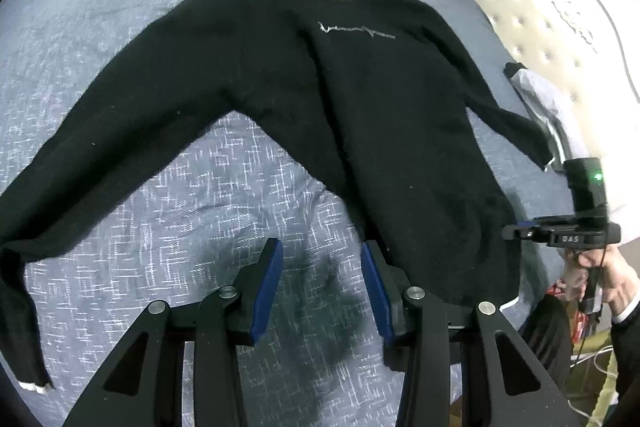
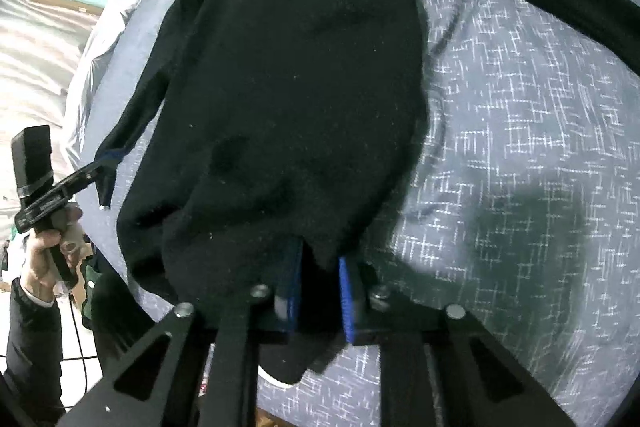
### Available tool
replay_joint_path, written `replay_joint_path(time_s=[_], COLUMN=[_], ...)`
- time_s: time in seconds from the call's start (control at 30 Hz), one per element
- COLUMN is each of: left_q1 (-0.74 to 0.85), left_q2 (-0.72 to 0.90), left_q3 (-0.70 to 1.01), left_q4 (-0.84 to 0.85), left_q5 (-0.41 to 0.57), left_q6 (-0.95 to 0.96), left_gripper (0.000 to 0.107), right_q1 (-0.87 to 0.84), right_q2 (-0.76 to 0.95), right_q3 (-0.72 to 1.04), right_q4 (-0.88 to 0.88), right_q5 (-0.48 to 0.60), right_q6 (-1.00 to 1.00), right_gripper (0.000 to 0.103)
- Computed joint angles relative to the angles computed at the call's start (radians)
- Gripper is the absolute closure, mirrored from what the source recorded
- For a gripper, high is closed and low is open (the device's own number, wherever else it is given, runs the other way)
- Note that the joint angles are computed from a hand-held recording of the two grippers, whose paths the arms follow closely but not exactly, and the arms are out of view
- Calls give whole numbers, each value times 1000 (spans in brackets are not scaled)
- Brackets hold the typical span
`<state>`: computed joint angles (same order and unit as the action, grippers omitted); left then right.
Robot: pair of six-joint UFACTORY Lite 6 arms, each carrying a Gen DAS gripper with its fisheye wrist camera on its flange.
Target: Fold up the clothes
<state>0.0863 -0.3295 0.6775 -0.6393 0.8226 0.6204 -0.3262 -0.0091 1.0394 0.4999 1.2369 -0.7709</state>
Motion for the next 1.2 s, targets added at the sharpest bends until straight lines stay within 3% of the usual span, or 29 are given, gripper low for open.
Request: replay_joint_path(time_s=[0.53,1.2], left_q1=[-139,-283], left_q2=[112,262], left_q3=[-36,-24], left_q4=[-112,-249], left_q5=[-158,-291], left_q6=[10,54], left_gripper=[64,64], right_q1=[-125,-222], right_q2=[17,160], right_q3=[94,244], right_q4=[53,35], right_q5=[50,-67], right_q6=[-103,-106], right_gripper=[97,97])
